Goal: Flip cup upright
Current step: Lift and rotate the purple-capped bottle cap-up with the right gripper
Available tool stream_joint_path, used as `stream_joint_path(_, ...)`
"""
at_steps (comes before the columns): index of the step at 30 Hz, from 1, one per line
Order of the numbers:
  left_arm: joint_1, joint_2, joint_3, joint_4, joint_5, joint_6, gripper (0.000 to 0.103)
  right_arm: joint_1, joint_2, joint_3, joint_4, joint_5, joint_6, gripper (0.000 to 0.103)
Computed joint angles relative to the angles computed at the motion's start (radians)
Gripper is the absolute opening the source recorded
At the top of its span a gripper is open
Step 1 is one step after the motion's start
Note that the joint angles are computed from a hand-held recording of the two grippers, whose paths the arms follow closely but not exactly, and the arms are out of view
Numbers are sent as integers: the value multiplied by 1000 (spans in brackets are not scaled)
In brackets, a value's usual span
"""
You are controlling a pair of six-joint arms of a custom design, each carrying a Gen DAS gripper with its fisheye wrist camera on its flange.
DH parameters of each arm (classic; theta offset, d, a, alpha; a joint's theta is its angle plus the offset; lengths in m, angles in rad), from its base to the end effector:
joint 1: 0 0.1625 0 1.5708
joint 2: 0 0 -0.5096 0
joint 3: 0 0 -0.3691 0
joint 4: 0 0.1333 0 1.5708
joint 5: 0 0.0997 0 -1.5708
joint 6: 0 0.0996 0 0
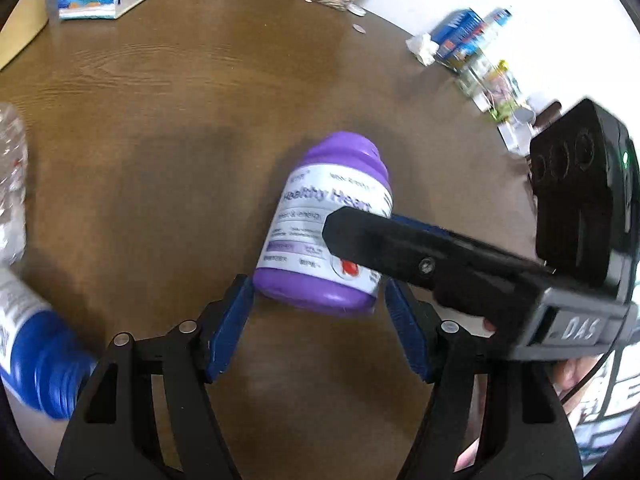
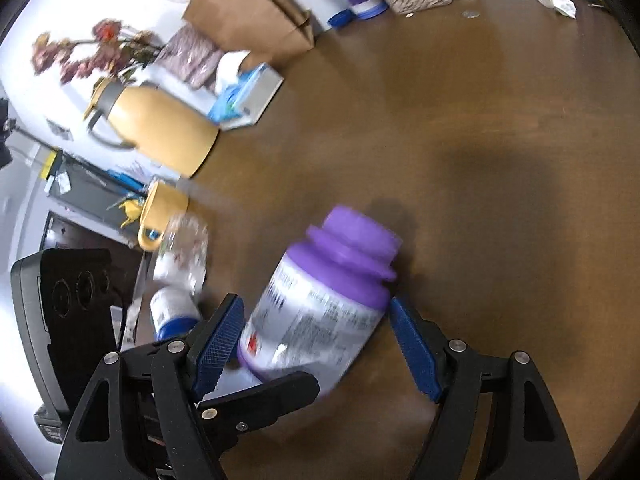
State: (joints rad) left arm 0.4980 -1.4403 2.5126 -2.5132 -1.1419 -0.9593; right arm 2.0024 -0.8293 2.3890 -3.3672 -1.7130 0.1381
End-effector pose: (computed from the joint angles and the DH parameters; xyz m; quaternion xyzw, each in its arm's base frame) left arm -0.2064 -0.3111 0.2409 0.0691 0.9727 -0.1471 0.1658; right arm 0.3042 -0.3755 0.0968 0.1365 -0.9811 0.1329 0.0346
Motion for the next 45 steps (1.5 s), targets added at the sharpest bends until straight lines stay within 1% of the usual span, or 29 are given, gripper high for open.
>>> stream_joint_path(1, -17, -15, 10, 15, -8, -5, 65, 10, 2, 11, -7, 3, -1, 79)
stream_joint_path(2, -33, -37, 21, 27, -19, 0, 65, 22, 4, 17, -10, 1, -5, 76)
stream_joint_path(3, -48, -49, 31, 32, -19, -1, 65, 36, 8, 24, -13, -4, -11, 70)
stream_joint_path(5, -80, -71, 48, 51, -4, -12, 65, 50, 21, 25, -14, -7, -18, 66)
stream_joint_path(6, -88, -85, 56, 56, -5, -9, 65, 53, 28, 30, -23, -2, -20, 66)
stream_joint_path(9, -108, -149, 74, 62, -41, 20, 66, 53, 31, 38, -36, 2, -7, 66)
stream_joint_path(10, -116, -170, 73, 79, -38, 26, 66, 51, 30, 39, -36, 4, 4, 66)
stream_joint_path(11, -133, -197, 69, 114, -16, 24, 67, 47, 27, 41, -41, 4, 25, 66)
stream_joint_path(13, -155, -233, 57, 177, 30, 44, 74, 44, 17, 42, -47, 2, 47, 66)
stream_joint_path(14, -155, -245, 53, 190, 47, 73, 78, 45, 15, 37, -52, -9, 63, 66)
stream_joint_path(15, -145, -247, 53, 176, 50, 122, 79, 48, 15, 24, -43, -25, 79, 67)
stream_joint_path(16, -122, -237, 55, 137, 49, 206, 79, 49, 18, 10, -32, -35, 87, 67)
stream_joint_path(17, -104, -221, 55, 108, 52, 254, 79, 50, 23, -11, -11, -50, 101, 67)
stream_joint_path(19, -57, -186, 37, 105, 75, 337, 79, 52, 40, -48, 34, -72, 129, 67)
stream_joint_path(20, -44, -178, 33, 98, 76, 365, 79, 54, 49, -61, 40, -68, 120, 67)
stream_joint_path(21, -24, -175, 32, 75, 64, 414, 79, 63, 53, -74, 55, -82, 110, 67)
stream_joint_path(24, 16, -191, 30, 36, 27, 494, 79, 99, 53, -100, 109, -144, 81, 66)
stream_joint_path(25, 35, -200, 34, 6, 3, 530, 79, 107, 50, -104, 128, -153, 74, 65)
stream_joint_path(26, 51, -181, 34, -34, -15, 553, 79, 115, 47, -110, 156, -159, 73, 65)
stream_joint_path(27, 67, -176, 34, -49, -35, 574, 79, 121, 46, -115, 174, -164, 71, 65)
stream_joint_path(32, 93, -133, 34, -88, -62, 613, 79, 129, 37, -146, 267, -170, 76, 65)
stream_joint_path(34, 95, -128, 47, -124, -73, 628, 79, 119, 32, -168, 320, -149, 88, 65)
stream_joint_path(38, 102, -130, 52, -134, -98, 662, 79, 100, 46, -222, 392, -142, 109, 66)
stream_joint_path(40, 102, -130, 51, -134, -93, 667, 79, 87, 59, -247, 419, -125, 114, 67)
stream_joint_path(42, 108, -130, 47, -134, -92, 667, 79, 90, 70, -260, 423, -135, 110, 68)
stream_joint_path(45, 120, -134, 43, -138, -90, 661, 78, 116, 77, -260, 407, -189, 94, 68)
